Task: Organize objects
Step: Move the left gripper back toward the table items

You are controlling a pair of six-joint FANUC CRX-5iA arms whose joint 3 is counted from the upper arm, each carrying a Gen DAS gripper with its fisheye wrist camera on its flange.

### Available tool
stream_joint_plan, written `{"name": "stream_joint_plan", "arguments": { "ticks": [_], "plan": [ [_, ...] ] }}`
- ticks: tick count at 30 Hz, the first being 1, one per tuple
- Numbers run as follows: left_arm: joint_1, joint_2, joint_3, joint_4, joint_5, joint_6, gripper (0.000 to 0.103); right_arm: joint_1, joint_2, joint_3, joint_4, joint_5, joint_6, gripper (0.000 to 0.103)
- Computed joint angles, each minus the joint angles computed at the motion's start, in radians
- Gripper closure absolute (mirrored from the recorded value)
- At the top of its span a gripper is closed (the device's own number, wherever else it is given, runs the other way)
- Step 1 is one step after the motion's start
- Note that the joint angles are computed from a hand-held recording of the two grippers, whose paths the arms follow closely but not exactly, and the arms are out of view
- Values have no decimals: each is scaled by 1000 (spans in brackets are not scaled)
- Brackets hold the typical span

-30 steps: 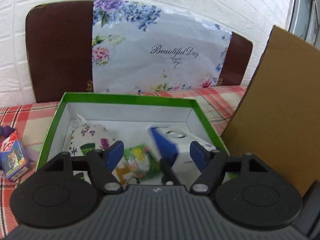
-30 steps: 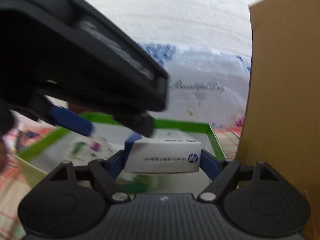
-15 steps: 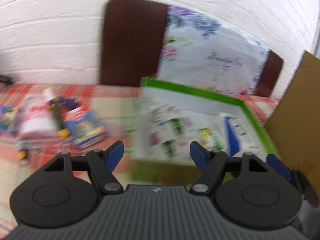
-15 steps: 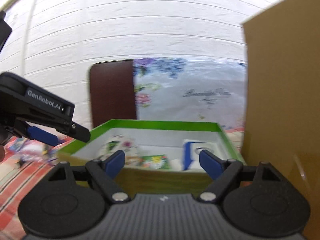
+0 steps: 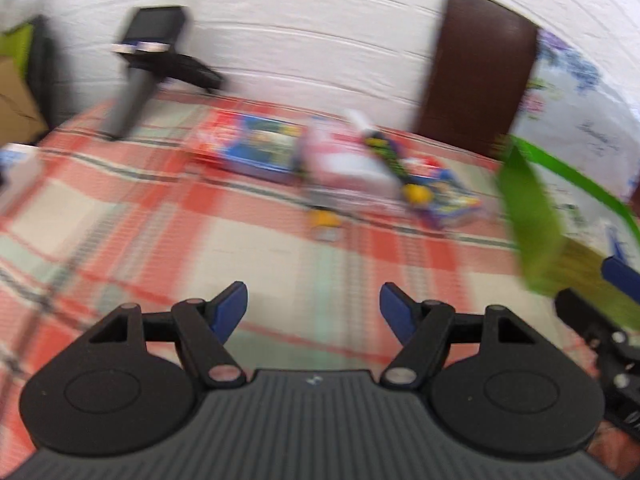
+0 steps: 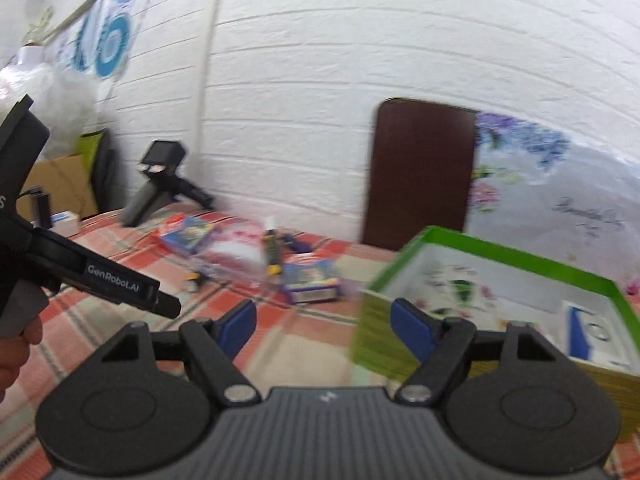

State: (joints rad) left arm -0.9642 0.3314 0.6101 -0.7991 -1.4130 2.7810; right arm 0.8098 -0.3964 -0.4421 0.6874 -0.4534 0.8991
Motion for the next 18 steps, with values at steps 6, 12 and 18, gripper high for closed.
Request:
{"name": "stream_joint_plan", "arguments": {
  "ticks": [6,12,18],
  "plan": [
    [-17,-86,-159,-136,-63,80,28,51,154,190,-221,-118,176,52],
    [-50,-145,-261,-216,23,201,23,68,331,399,-318,-135,319,56],
    [-57,-219,-367,-266,118,417,26,53,594,796,-575,-318,772,38]
  ]
}}
